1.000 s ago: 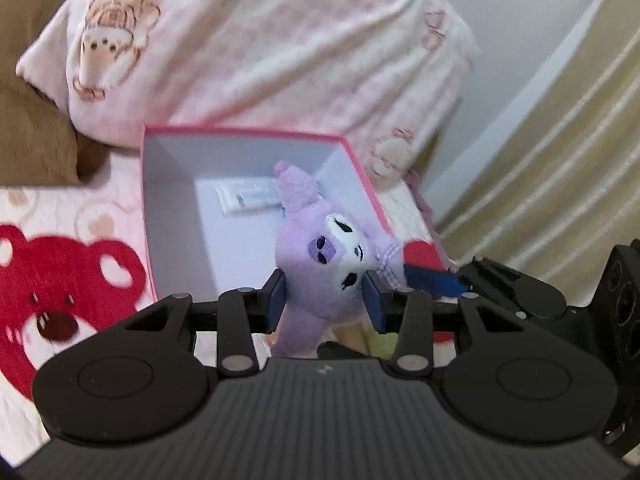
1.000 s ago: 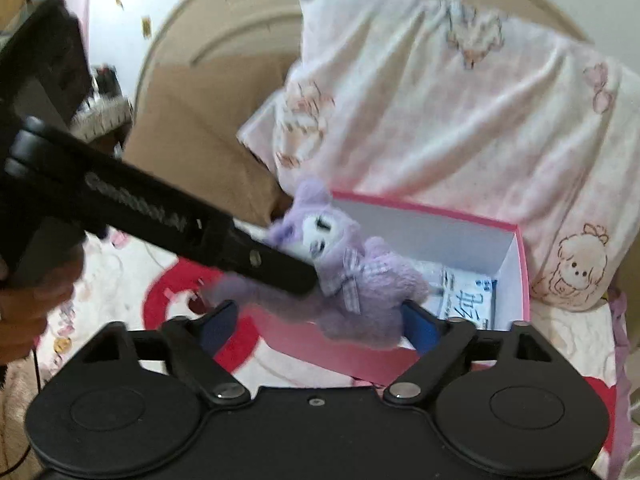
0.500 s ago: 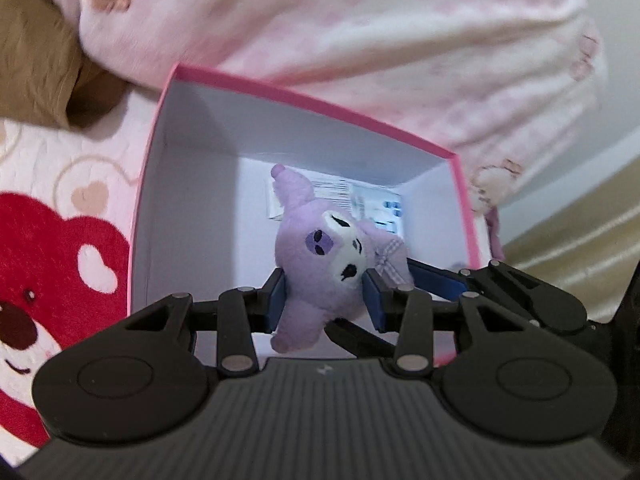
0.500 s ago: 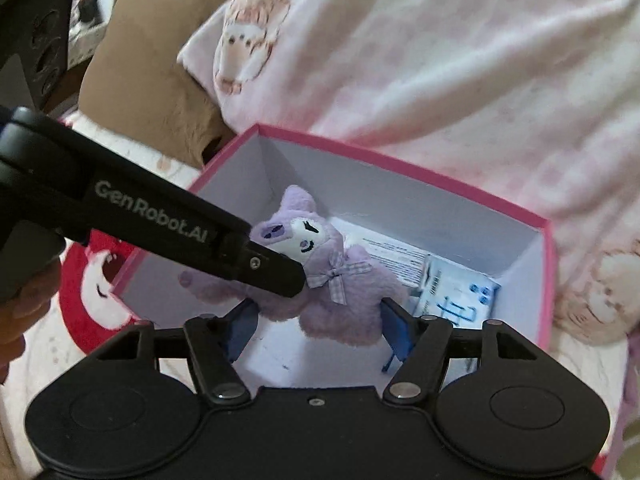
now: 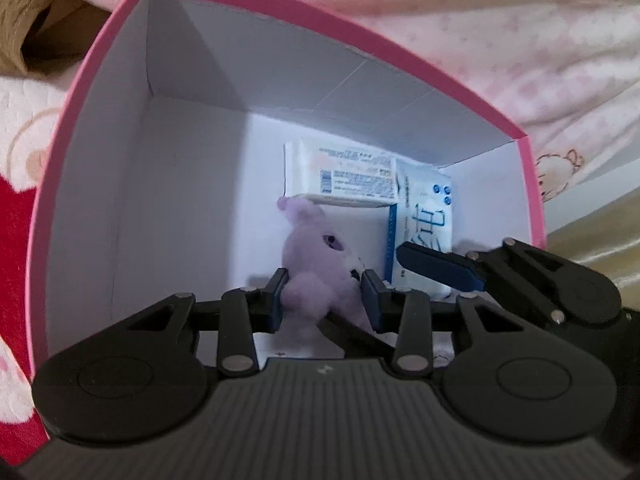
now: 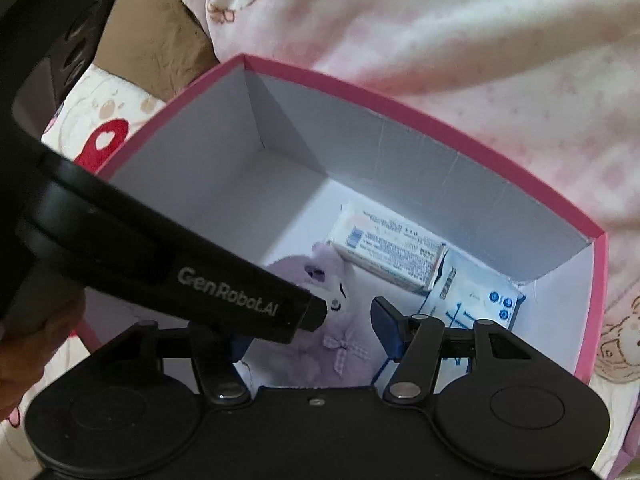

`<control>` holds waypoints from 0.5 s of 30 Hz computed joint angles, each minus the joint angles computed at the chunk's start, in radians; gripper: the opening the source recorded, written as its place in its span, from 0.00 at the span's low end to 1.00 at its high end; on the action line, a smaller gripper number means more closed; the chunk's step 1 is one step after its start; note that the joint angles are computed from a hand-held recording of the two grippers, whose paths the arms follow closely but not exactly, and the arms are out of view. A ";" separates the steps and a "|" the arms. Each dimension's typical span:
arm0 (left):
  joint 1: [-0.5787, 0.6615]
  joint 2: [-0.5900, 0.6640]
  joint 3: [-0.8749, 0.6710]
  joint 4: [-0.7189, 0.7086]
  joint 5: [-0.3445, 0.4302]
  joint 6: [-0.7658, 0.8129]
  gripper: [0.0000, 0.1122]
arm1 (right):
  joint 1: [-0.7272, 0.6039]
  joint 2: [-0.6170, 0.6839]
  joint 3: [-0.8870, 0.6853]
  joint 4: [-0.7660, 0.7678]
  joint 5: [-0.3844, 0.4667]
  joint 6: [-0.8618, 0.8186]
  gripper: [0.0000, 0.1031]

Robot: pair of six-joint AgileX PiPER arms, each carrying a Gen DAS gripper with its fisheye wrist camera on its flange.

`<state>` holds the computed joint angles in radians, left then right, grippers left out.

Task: Organize objects
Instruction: 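Lower the plush toy into the pink box and open the left tool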

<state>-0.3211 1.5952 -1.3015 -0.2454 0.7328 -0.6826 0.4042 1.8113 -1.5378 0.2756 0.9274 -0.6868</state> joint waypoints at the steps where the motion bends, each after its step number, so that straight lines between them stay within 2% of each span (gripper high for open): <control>1: 0.004 0.000 0.000 -0.011 0.006 0.000 0.33 | -0.003 -0.007 0.011 -0.003 -0.001 0.002 0.62; 4: 0.002 -0.014 0.007 0.017 0.014 -0.033 0.33 | -0.003 -0.020 0.023 -0.051 0.019 0.074 0.62; 6: -0.020 -0.017 0.000 0.092 0.026 -0.088 0.33 | 0.007 -0.017 0.014 -0.113 0.052 0.160 0.60; 8: -0.034 -0.016 -0.008 0.123 0.046 -0.108 0.33 | -0.009 0.010 -0.020 -0.102 0.102 0.204 0.52; 10: -0.041 -0.007 -0.027 0.126 0.093 -0.129 0.33 | -0.034 0.043 -0.060 -0.066 0.156 0.241 0.39; 11: -0.048 0.000 -0.039 0.141 0.112 -0.144 0.33 | -0.039 0.049 -0.063 -0.061 0.154 0.263 0.35; 13: -0.075 0.011 -0.076 0.213 0.182 -0.164 0.34 | -0.026 0.022 -0.015 -0.092 0.098 0.290 0.23; 15: -0.115 0.020 -0.108 0.322 0.231 -0.194 0.35 | -0.013 0.004 0.022 -0.128 0.047 0.312 0.19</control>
<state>-0.4364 1.6153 -1.4096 0.0765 0.9635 -0.8770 0.3909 1.8156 -1.5160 0.1477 0.9746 -0.3751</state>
